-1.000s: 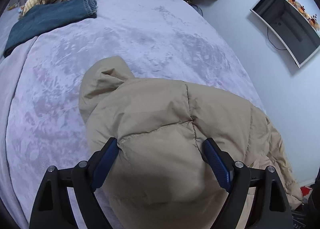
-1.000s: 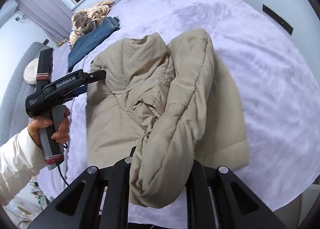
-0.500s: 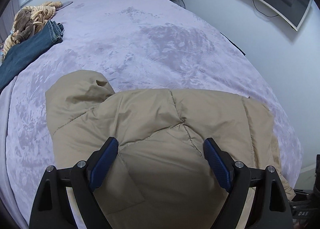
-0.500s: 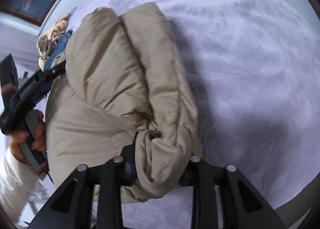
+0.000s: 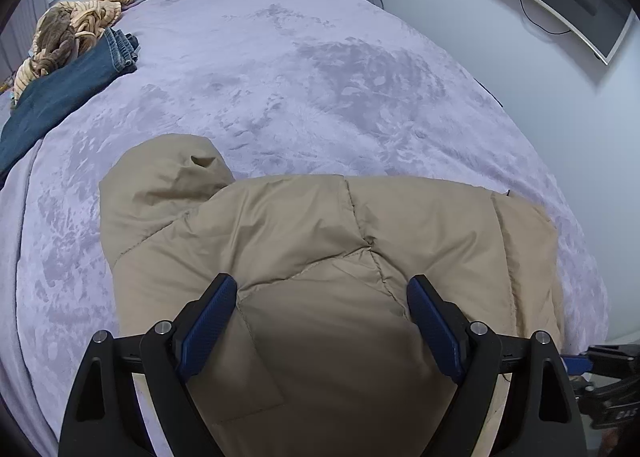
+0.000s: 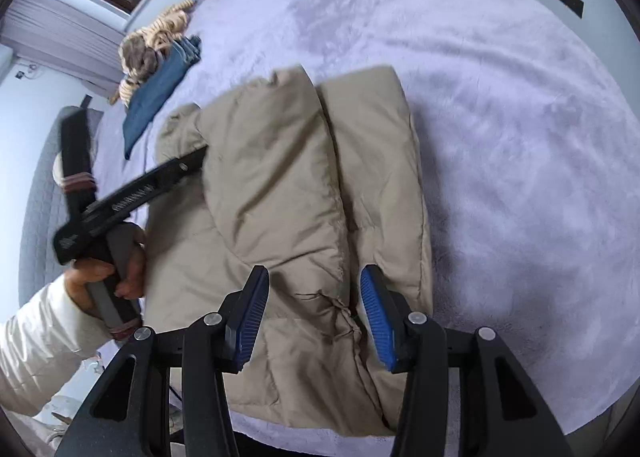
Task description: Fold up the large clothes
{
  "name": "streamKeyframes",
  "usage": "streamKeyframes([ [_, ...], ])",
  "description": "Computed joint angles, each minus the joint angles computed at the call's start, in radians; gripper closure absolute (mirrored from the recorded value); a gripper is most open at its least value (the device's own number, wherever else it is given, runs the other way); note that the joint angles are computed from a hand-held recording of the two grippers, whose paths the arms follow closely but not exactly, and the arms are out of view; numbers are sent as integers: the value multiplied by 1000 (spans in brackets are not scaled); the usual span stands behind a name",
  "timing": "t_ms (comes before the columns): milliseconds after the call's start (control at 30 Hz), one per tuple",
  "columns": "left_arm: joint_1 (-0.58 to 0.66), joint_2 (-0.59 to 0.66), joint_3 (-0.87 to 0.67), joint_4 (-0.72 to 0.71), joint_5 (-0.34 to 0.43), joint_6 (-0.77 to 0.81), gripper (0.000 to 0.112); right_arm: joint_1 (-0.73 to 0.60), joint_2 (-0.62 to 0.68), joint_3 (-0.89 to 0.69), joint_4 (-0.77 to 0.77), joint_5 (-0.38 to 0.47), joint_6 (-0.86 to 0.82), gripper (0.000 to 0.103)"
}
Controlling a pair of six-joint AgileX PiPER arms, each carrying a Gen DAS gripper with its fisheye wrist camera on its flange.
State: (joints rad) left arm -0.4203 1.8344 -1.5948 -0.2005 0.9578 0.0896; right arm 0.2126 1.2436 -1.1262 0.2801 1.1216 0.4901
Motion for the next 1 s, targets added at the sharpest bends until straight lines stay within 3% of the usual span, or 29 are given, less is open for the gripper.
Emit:
streamKeyframes([
  [133,-16,-14,14,22,-2,-4,23,-10,7,132,61,-64,-44,55],
  [333,-1,-69,5,38,98,-39,23,2,-43,251,120,-116,-31,55],
  [500,61,-175,88,25,177,-70,23,-9,-43,247,144,-104,-50,55],
  [567,84,-228,150,26,184,-87,19,-19,-33,234,157,-92,-63,53],
  [600,93,-250,177,29,188,-98,9,-24,-27,226,163,-85,-72,53],
  [867,137,-389,386,-5,186,-143,9,-67,28,152,172,-23,-132,52],
  [933,141,-402,406,-16,182,-139,9,-23,18,137,172,-68,-86,51],
  [1000,155,-412,426,-34,172,-118,9,-39,14,102,191,-97,-101,40],
])
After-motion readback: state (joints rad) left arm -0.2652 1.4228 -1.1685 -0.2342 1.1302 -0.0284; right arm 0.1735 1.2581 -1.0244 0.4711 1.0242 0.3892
